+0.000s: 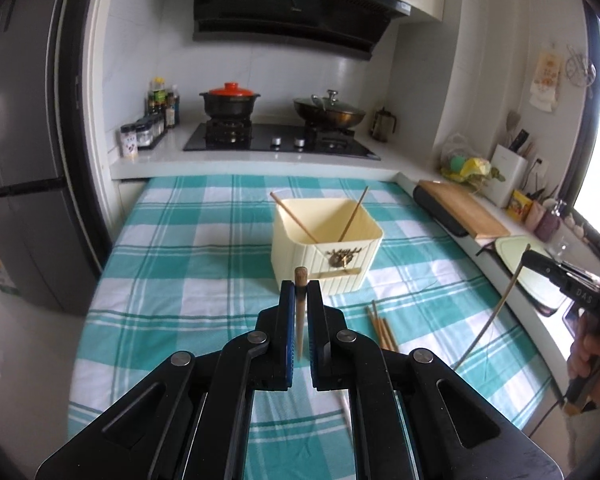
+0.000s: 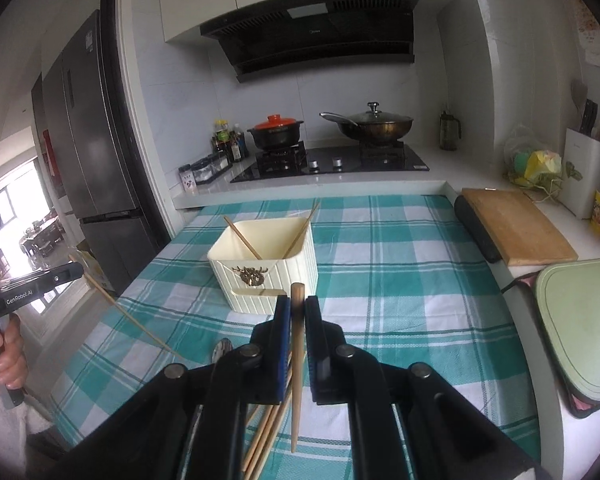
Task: Organize utensils
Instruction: 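Lift both chopsticks and carry them over the utensil holder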
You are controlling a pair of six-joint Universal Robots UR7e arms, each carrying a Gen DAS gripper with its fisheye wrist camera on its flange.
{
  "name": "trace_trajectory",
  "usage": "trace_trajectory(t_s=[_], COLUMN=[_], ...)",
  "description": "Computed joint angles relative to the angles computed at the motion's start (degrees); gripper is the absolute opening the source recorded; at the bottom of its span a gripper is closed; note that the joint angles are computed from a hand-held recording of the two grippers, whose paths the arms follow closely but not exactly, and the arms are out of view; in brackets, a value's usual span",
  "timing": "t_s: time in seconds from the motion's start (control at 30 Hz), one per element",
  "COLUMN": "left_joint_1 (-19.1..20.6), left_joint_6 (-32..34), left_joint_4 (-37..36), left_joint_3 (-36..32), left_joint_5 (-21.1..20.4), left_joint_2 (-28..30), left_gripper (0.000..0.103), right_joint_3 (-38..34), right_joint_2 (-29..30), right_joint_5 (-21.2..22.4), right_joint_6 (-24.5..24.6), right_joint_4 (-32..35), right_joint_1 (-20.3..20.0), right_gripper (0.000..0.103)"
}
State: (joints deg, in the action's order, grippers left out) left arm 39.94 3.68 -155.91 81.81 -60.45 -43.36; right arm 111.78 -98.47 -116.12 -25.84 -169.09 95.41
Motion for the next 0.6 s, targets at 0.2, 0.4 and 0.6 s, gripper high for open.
trace_trajectory(t_s=[0.2, 0.4, 0.6], left_joint_1=[-0.82, -0.85, -0.43], left_joint_6=[0.72, 1.3, 2.14], left_joint_4=[-1.98, -1.62, 0.49], left_joint_3=[0.71, -1.39, -10.11], left_joint_5=[-1.08, -2.77, -3.36], left_joint_2=[-0.61, -0.4, 3.17], left_gripper=[0.004, 0.004, 0.004], right_joint_3=[-0.44, -4.48, -11.92], right_joint_2=[1.35, 4.31, 9.69], right_joint_5=[-1.24, -0.92, 1.34], right_joint_6=[-3.33, -6.35, -8.98], right_joint_4=[-5.4, -6.06, -6.02], right_joint_1=[2.8, 3.86, 4.51], right_gripper=[0.007, 0.007, 0.007])
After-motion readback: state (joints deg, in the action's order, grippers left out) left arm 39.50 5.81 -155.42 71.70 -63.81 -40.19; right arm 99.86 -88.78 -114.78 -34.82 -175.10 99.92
